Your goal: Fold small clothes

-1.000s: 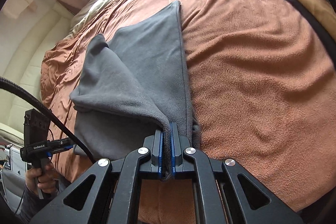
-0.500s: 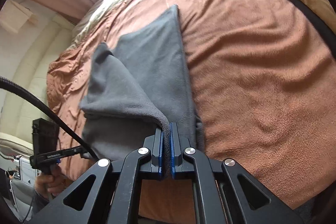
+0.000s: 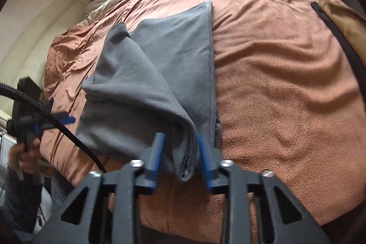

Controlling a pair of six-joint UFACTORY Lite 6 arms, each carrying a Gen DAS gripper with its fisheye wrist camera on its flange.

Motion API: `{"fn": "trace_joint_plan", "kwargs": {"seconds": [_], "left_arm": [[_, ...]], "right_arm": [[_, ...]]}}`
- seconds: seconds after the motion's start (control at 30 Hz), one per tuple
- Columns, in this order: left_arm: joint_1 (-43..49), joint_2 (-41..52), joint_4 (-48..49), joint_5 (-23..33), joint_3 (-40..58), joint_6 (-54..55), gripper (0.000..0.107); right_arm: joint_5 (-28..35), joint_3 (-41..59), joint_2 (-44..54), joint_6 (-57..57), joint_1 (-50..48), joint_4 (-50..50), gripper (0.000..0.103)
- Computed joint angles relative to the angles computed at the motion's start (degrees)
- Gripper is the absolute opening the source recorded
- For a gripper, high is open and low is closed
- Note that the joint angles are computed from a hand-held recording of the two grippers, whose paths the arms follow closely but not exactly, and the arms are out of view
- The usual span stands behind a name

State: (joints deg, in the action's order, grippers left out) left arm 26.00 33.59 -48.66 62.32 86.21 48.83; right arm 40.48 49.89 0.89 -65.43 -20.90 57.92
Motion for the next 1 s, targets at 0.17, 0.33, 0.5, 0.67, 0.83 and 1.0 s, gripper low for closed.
{"fn": "trace_joint_plan", "kwargs": {"seconds": [0.17, 0.33, 0.5, 0.67, 0.83, 1.0], "left_arm": [[-2.4, 4.8, -3.4, 2.9, 7.0, -4.3, 0.072], [-5.3, 9.5, -4.4, 4.3, 11.0, -8.7, 0.072], [-7.0, 12.2, -5.0, 1.8, 11.6, -11.1, 0.072], [-7.5, 15.9, -6.4, 0.0, 16.2, -17.1, 0.046], [-8.6, 16.3, -7.4, 1.3, 21.2, -18.5, 0.013], [-11.5, 18.7, -10.2, 2.8, 32.0, -20.0, 0.012]], "right_arm": [[-4.7, -2.6, -1.5, -1.1, 2.7, 0.7, 0.046], [-7.6, -2.6, -0.9, 0.5, 5.1, -0.1, 0.039], [-7.9, -2.3, 0.3, 0.4, 4.6, 0.1, 0.021], [-7.2, -3.0, 1.0, -3.8, 3.4, 3.0, 0.019], [-4.8, -3.2, 2.3, -8.3, 0.8, 6.1, 0.019], [-2.5, -3.6, 2.8, -10.9, -1.5, 8.0, 0.017]]}}
